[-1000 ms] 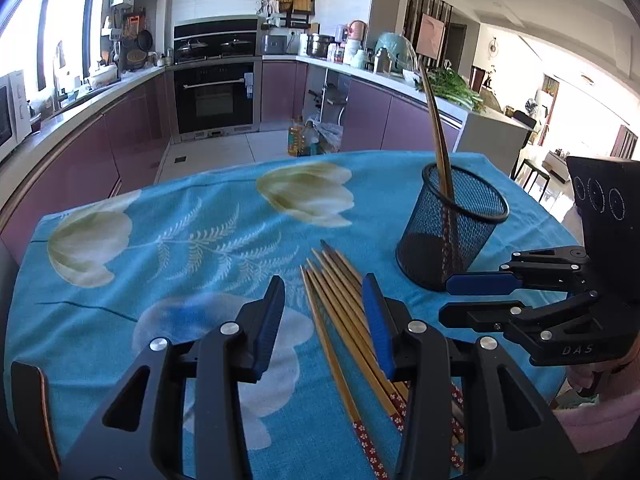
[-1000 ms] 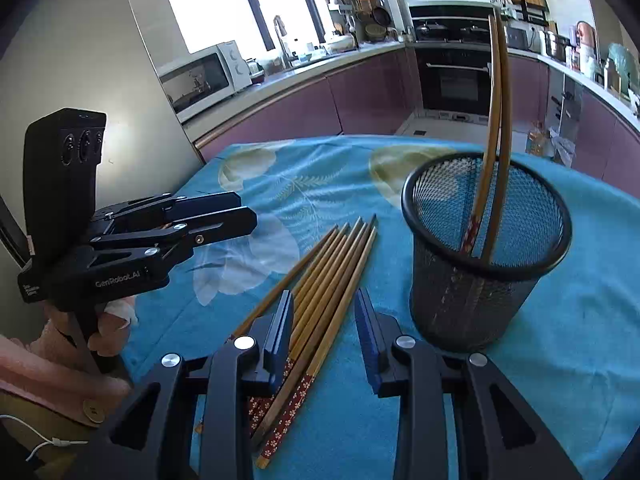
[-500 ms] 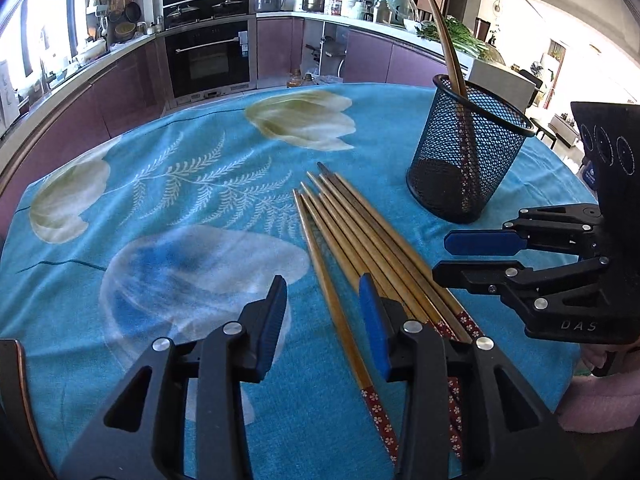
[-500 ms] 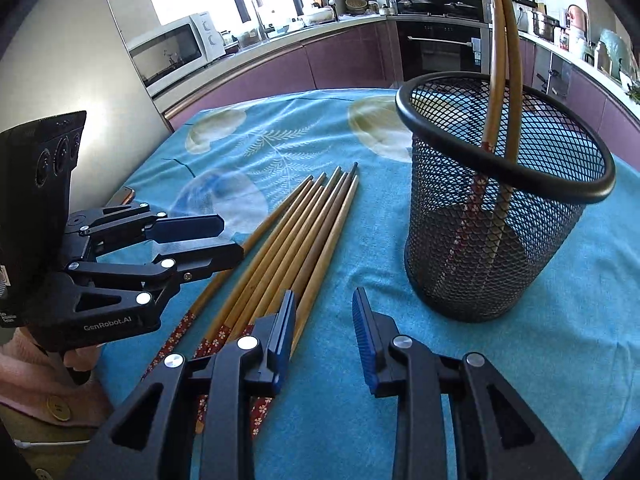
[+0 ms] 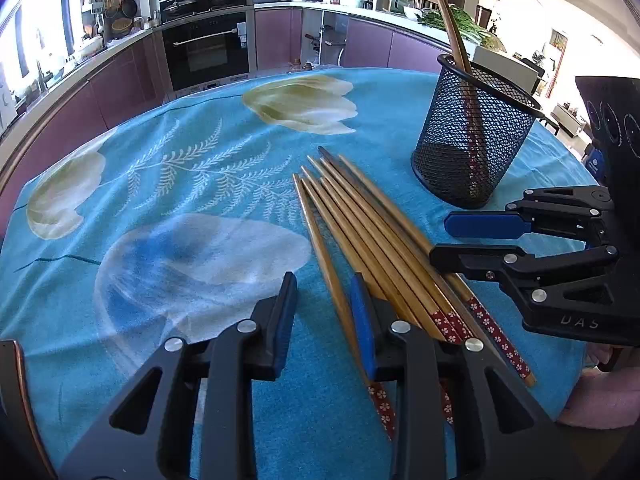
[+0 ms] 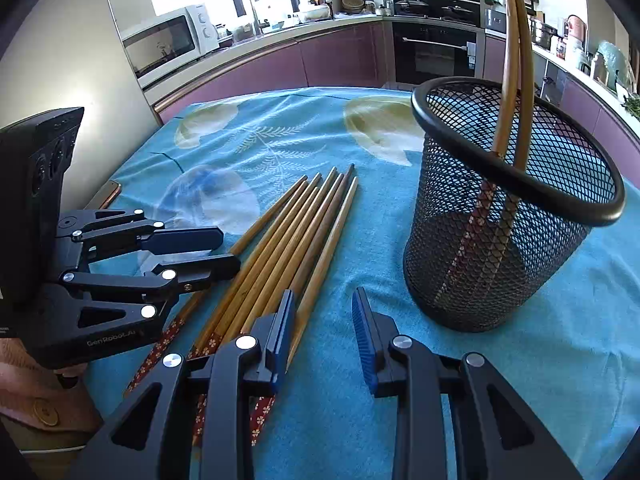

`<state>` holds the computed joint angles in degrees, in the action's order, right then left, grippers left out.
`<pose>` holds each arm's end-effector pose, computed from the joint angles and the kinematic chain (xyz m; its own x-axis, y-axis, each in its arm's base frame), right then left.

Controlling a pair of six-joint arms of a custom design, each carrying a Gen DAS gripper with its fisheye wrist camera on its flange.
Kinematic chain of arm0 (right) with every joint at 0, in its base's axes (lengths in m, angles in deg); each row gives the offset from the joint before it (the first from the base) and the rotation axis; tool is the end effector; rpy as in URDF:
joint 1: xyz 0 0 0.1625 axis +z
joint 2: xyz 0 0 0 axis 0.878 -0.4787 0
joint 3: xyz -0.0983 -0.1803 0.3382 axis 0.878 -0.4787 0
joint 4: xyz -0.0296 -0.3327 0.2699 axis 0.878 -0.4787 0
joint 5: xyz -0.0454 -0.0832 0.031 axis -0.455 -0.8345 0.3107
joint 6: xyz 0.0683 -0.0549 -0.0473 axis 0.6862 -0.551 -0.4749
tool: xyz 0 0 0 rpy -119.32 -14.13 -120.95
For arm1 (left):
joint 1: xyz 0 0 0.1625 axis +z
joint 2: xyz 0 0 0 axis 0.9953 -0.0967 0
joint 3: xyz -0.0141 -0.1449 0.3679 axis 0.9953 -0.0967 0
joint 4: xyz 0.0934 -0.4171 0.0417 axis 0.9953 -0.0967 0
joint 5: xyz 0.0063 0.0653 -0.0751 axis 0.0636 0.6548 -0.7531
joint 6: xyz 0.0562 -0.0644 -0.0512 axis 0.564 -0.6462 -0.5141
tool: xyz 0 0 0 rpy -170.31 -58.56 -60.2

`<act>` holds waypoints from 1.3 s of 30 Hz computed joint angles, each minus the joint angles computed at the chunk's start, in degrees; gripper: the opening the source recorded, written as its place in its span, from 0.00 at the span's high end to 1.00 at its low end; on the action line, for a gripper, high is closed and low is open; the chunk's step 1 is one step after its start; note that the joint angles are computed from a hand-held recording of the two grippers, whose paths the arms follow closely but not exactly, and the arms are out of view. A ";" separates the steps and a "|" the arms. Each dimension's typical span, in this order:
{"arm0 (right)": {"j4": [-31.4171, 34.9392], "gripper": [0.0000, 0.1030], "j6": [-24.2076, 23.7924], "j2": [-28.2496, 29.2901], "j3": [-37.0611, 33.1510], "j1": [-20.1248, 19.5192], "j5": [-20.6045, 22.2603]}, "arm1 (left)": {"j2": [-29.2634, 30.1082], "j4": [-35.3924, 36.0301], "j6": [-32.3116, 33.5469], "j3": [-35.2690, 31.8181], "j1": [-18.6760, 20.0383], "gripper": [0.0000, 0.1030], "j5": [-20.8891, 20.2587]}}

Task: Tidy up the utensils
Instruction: 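Return the right tool to the chopsticks and grasp another chopstick, then carry the chopstick upright into the mesh holder and open the right tool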

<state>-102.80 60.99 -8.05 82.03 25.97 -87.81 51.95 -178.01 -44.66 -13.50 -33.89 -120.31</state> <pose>0.0577 -0.6357 0.3189 -0.8033 0.0643 0.5920 -0.3307 0.7786 -0.5333 -0.4003 -0.7528 -0.0226 -0.4542 0.8034 -0.3850 0.8701 0.4928 0.0018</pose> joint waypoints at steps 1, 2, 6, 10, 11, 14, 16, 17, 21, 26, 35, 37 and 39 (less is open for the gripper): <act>-0.01 0.74 0.07 0.24 -0.21 0.07 -0.49 | 0.17 0.15 -0.08 -0.29 0.00 0.74 0.03; -0.02 0.75 0.14 0.50 -0.42 0.12 -0.91 | 0.35 0.37 -0.17 -0.63 -0.01 0.75 0.08; -1.85 0.77 -0.98 1.96 -1.30 0.76 -3.12 | 1.24 1.06 -0.16 -2.10 -0.04 0.79 0.53; -2.67 0.82 -0.51 2.67 -1.98 0.69 -3.28 | 2.31 2.02 -0.72 -4.02 0.02 0.85 0.56; -2.68 0.83 -0.16 2.64 -2.02 0.60 -3.09 | 2.44 2.16 -0.94 -4.30 0.08 0.86 0.49; -2.18 0.90 1.57 2.25 -1.94 0.23 -1.87 | 2.66 2.42 -1.96 -4.85 0.34 0.90 -0.16; -2.01 0.93 2.58 1.94 -1.74 0.02 -1.08 | 2.68 2.40 -2.88 -4.98 0.52 0.91 -0.40; -1.74 0.93 3.22 1.66 -1.59 -0.18 -0.45 | 2.61 2.41 -3.26 -4.94 0.59 0.91 -0.57; -0.73 0.94 5.35 0.45 -0.99 -0.97 2.06 | 1.95 1.36 -3.85 -3.76 0.54 0.92 -0.17; -1.25 0.94 5.30 -0.60 -0.02 -0.94 3.99 | 1.00 0.95 -4.53 -2.76 0.71 0.92 -0.61; -0.18 0.94 5.33 -4.35 2.20 -1.35 12.18 | -2.23 -0.45 -3.79 -0.24 0.59 0.92 -5.87; -0.92 0.94 4.96 -5.37 3.05 -1.32 13.65 | -2.99 -0.41 -3.58 0.00 0.58 0.92 -7.99; -1.83 0.94 4.42 -6.21 3.72 -1.09 14.34 | -3.70 -0.38 -3.50 0.22 0.58 0.92 -10.09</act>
